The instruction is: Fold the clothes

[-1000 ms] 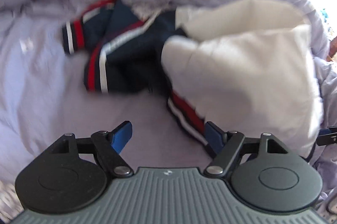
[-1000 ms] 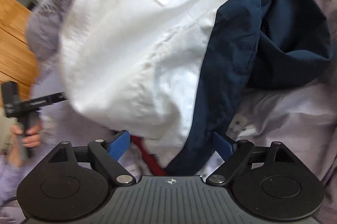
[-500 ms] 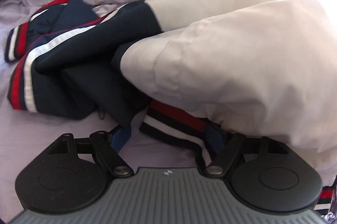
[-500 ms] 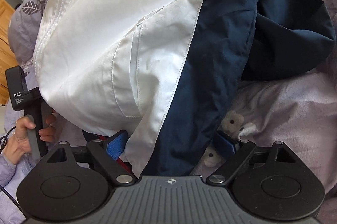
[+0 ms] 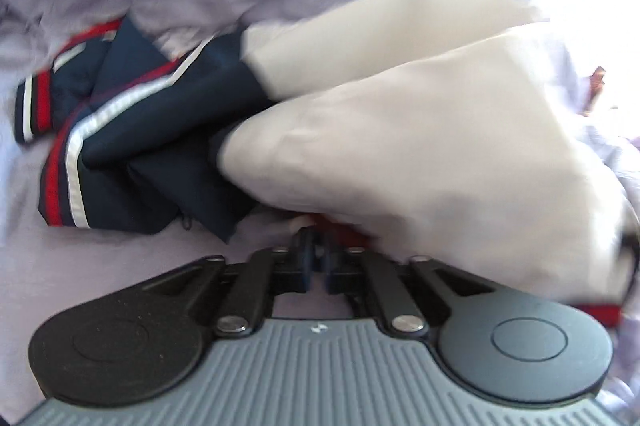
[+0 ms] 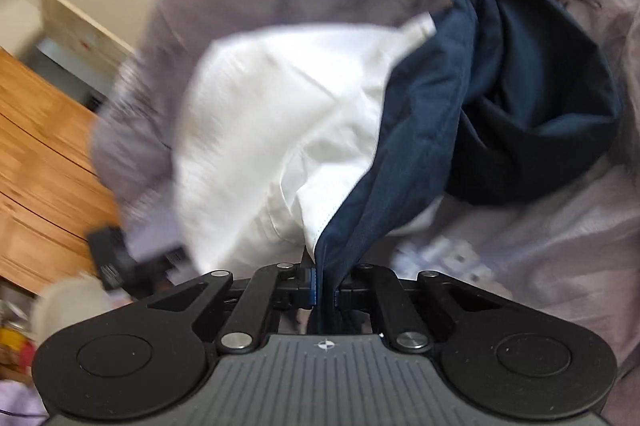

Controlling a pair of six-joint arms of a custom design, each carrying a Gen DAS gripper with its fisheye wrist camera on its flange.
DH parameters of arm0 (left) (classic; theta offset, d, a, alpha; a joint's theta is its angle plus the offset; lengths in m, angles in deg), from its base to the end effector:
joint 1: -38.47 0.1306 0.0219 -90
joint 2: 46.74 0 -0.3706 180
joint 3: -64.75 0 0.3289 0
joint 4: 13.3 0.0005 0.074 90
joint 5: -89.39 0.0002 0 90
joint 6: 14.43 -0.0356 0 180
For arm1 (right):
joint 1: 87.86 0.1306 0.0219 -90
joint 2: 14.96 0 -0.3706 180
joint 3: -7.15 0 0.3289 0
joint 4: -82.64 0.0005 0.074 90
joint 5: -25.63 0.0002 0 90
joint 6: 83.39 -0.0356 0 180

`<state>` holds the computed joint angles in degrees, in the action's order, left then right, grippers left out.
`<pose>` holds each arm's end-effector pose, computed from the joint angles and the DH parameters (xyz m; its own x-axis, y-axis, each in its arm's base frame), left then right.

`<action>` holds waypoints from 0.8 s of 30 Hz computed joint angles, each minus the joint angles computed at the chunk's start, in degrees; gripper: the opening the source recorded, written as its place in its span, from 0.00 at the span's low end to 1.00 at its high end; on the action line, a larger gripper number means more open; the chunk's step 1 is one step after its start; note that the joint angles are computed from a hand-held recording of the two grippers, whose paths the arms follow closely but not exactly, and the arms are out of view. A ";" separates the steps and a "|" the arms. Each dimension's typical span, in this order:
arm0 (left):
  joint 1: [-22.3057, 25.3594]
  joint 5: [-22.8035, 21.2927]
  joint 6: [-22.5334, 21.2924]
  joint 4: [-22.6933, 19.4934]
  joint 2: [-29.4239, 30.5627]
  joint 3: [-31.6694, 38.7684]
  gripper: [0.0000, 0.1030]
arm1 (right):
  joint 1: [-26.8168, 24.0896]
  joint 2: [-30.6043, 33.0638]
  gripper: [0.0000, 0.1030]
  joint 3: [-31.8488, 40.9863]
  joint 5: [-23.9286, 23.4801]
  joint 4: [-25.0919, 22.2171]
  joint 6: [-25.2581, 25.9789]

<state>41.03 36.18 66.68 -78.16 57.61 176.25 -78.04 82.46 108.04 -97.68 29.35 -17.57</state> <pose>0.4952 0.0003 0.4438 -0.7905 0.0885 -0.6060 0.4109 0.8104 -0.4176 0.4548 0.0981 0.4386 -0.8882 0.1937 -0.4167 -0.1402 0.7495 0.6470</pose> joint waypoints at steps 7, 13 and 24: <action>1.38 -2.55 -15.10 -4.42 -9.11 -5.50 0.44 | -4.88 1.72 0.15 6.36 16.08 -13.99 22.75; 0.50 -6.04 -3.17 -0.48 1.53 -2.10 0.71 | -2.44 1.31 0.27 4.23 15.85 -13.43 22.06; -2.40 1.13 2.98 3.66 7.07 -0.53 0.51 | -5.16 -1.58 0.44 -1.56 11.89 -15.07 22.44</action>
<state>38.62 37.32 69.65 -74.51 64.68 175.72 -83.19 80.88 106.48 -85.79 14.28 4.88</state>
